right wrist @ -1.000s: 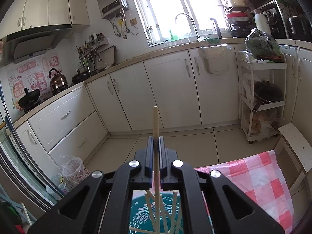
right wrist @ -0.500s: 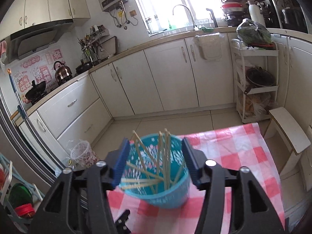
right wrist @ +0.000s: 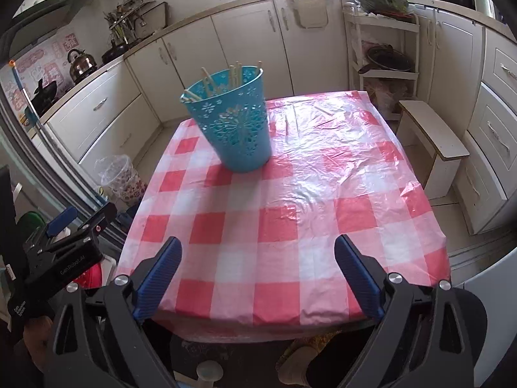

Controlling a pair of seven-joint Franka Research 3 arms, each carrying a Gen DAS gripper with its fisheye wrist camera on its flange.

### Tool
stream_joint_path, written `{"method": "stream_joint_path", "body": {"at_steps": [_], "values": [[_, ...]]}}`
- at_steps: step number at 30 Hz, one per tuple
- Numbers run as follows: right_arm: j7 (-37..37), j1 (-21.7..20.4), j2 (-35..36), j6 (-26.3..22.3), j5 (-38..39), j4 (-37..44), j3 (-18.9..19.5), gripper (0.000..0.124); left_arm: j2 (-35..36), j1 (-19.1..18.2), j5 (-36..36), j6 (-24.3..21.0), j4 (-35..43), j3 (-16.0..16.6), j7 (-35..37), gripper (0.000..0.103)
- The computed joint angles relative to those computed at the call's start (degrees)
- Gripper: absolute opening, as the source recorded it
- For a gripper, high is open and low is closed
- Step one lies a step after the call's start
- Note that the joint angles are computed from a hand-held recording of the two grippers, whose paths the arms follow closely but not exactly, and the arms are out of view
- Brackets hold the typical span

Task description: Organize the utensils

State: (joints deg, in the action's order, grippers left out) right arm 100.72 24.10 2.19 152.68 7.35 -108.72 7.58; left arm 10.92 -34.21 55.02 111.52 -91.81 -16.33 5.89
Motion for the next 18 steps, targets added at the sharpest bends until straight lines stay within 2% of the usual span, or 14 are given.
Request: {"method": "stream_joint_path", "body": {"at_steps": [5, 10, 14, 18], "values": [[0.49, 0.66, -6.46, 1.50, 2.62, -6.41, 1.22, 0.095, -1.98, -2.65, -0.83, -5.31, 0.94, -2.20, 1.13, 0.095], [9.64, -0.85, -13.14, 3.74, -6.54, -13.15, 4.20, 0.095, -4.81, -4.68, -1.03, -10.12, 0.57, -4.18, 0.37, 0.095], [13.15, -2.19, -18.09, 5.12, -9.26, -17.05, 5.98, 0.095, -7.89, -4.61, -3.16, -10.67, -0.92, -5.65, -0.82, 0.095], [15.06, -2.25, -22.79, 6.46, -6.90, -20.86, 6.63, 0.095, -9.45, -4.34, -6.05, -11.13, -1.25, -7.23, 0.14, 0.095]]}}
